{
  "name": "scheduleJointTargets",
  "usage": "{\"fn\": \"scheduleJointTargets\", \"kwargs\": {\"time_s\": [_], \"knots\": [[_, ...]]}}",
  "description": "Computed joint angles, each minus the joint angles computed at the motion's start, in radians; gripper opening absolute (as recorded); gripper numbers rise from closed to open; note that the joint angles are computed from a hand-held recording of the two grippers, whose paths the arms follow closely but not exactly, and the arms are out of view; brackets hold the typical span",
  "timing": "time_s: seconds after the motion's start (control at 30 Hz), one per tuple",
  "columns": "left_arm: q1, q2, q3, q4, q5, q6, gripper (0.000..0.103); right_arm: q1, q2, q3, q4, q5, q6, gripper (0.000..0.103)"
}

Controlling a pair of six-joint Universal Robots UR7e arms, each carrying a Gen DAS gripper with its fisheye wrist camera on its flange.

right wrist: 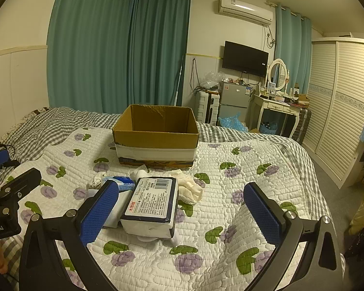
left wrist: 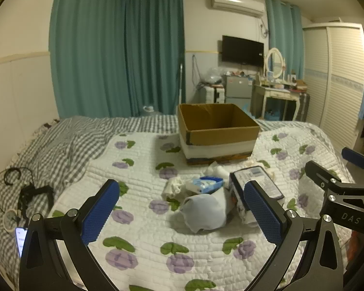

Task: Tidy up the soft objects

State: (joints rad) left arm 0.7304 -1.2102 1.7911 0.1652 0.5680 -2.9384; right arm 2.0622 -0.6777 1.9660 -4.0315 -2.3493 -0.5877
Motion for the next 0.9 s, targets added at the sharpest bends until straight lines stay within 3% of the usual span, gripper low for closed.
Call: {"fn": "scheduleJointTargets", "kwargs": {"time_s": [0.63,0.77,0.9], "knots": [[0.007,-0.027,-0.019,-0.013,0.002,0.033,0.103,0.028,0.009,-0.018,-0.02,-0.024,-0.055,0.103],[0.055,0.022,-0.059,0.042,0.002,-0.021,0.103,0.007,0.03,-0.04,0.043,-0.042,-0.044,0.103],[0.093,0.067,-0.086,0.098,0.012,-0.057,0.103,-0.035,0.043,-0.059,0.182,-0.02,0.049,0.103]]}}
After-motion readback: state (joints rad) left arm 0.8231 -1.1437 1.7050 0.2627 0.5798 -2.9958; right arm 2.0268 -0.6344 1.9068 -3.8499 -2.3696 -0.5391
